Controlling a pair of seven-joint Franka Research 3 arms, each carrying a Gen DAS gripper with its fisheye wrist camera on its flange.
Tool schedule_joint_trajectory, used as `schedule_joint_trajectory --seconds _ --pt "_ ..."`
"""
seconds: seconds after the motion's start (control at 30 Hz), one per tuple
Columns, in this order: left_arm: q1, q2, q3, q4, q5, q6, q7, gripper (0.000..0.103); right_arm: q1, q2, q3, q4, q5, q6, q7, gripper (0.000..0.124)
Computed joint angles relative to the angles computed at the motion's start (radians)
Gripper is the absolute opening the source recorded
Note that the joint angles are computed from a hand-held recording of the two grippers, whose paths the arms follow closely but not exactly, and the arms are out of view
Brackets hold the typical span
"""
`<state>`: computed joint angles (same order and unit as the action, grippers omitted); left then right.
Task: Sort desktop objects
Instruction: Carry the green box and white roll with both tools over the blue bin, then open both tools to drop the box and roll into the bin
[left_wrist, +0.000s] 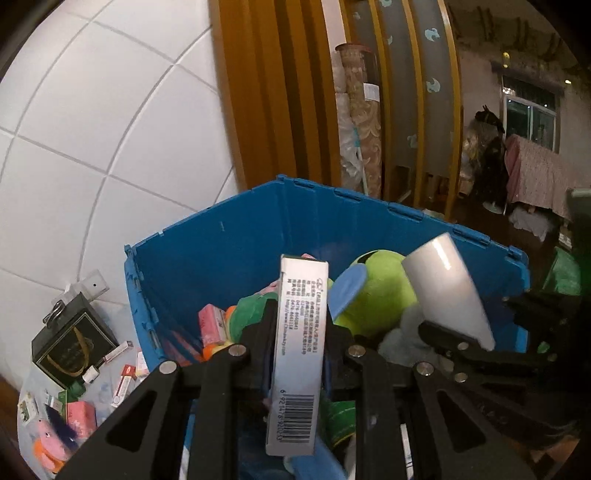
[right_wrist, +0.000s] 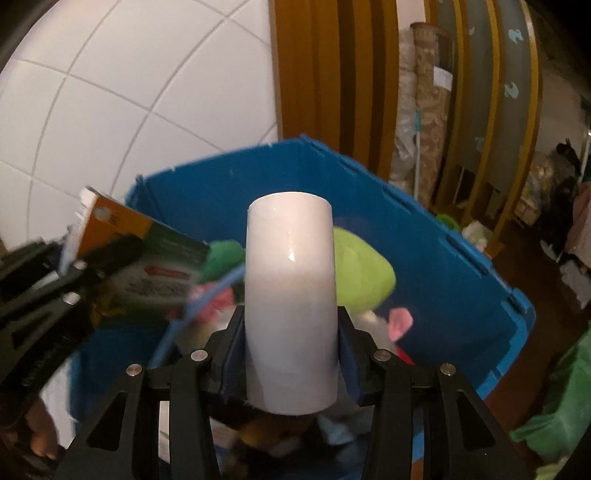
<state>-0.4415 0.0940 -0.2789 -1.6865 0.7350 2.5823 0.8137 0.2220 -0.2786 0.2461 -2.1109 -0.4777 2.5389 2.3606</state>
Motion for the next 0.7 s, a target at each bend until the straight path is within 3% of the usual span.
schedule_joint_trajectory --seconds 0.13,0.2,0.27,0.33,0.4,0.47,0.57,0.7 --pt "-0.023 0.012 -0.004 0.021 0.042 -0.057 -0.040 0.024 0.012 -0.017 -0.038 -0.052 0.074 0.027 -0.077 0.044" --pt "-0.031 0.015 -0.006 0.024 0.050 -0.080 -0.056 0.036 0.006 -0.030 -0.041 -0.076 0.095 0.035 -0.102 0.045" --pt "-0.044 0.010 -0.005 0.018 0.097 -0.102 -0.099 0.061 0.004 -0.045 -0.038 -0.098 0.119 0.041 -0.118 0.045" --pt "-0.047 -0.009 -0.004 -0.002 0.139 -0.103 -0.140 0.069 -0.005 -0.056 -0.042 -0.122 0.139 0.069 -0.133 0.055" --pt "-0.040 -0.030 -0.007 -0.027 0.151 -0.094 -0.163 0.070 -0.019 -0.055 -0.036 -0.120 0.146 0.081 -0.143 0.084" --pt "-0.032 -0.051 -0.012 -0.050 0.161 -0.088 -0.194 0.070 -0.037 -0.063 -0.020 -0.123 0.133 0.091 -0.136 0.093" --pt "-0.016 -0.087 -0.020 -0.092 0.183 -0.074 -0.247 0.070 -0.050 -0.082 -0.012 -0.142 0.129 0.128 -0.140 0.103" --pt "0.022 -0.165 -0.027 -0.182 0.158 0.004 -0.274 0.070 -0.060 -0.100 0.003 -0.151 0.135 0.153 -0.155 0.103"
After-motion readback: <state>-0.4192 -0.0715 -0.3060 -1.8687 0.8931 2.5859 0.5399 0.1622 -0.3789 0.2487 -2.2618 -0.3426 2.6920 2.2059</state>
